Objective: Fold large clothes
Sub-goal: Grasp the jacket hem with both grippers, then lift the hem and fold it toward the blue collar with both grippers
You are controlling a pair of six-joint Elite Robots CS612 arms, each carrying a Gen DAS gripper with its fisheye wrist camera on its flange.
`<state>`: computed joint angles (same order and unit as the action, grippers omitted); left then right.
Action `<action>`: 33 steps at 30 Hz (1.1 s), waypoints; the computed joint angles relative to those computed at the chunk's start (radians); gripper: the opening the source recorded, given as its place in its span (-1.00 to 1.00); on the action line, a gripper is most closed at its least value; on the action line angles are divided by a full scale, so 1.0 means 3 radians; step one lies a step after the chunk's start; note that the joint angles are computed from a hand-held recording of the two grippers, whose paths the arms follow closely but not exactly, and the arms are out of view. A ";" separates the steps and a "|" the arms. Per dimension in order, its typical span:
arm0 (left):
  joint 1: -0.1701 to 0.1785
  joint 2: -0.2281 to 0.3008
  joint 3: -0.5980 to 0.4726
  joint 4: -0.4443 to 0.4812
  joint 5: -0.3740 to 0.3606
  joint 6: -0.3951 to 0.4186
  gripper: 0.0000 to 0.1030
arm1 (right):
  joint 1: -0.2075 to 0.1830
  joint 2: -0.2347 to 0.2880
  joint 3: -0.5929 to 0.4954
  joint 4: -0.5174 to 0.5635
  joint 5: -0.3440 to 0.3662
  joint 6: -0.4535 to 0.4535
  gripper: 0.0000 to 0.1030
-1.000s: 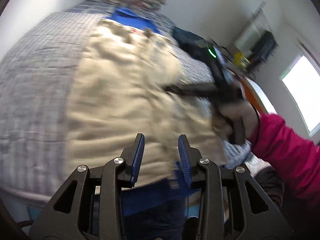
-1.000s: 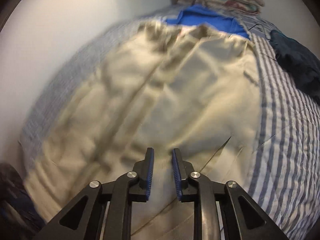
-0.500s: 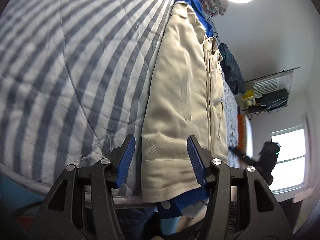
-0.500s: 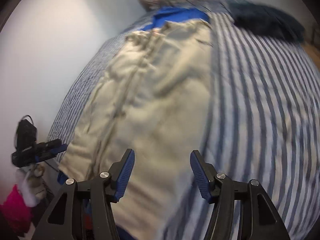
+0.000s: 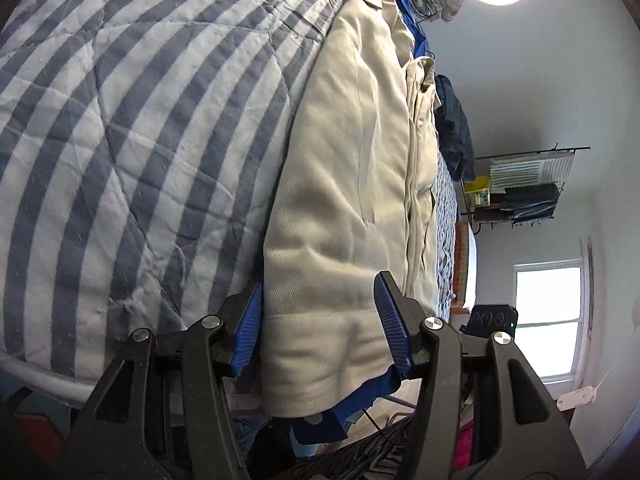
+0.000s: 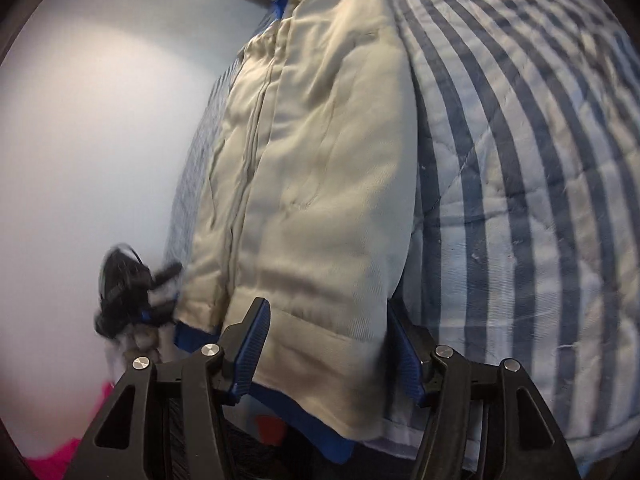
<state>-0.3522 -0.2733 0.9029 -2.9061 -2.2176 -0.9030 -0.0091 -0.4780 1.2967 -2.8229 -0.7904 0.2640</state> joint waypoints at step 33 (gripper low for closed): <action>-0.0059 0.0092 -0.0629 0.0089 0.0118 -0.0066 -0.65 | -0.0043 0.0058 -0.0264 -0.0634 0.0276 0.0769 -0.77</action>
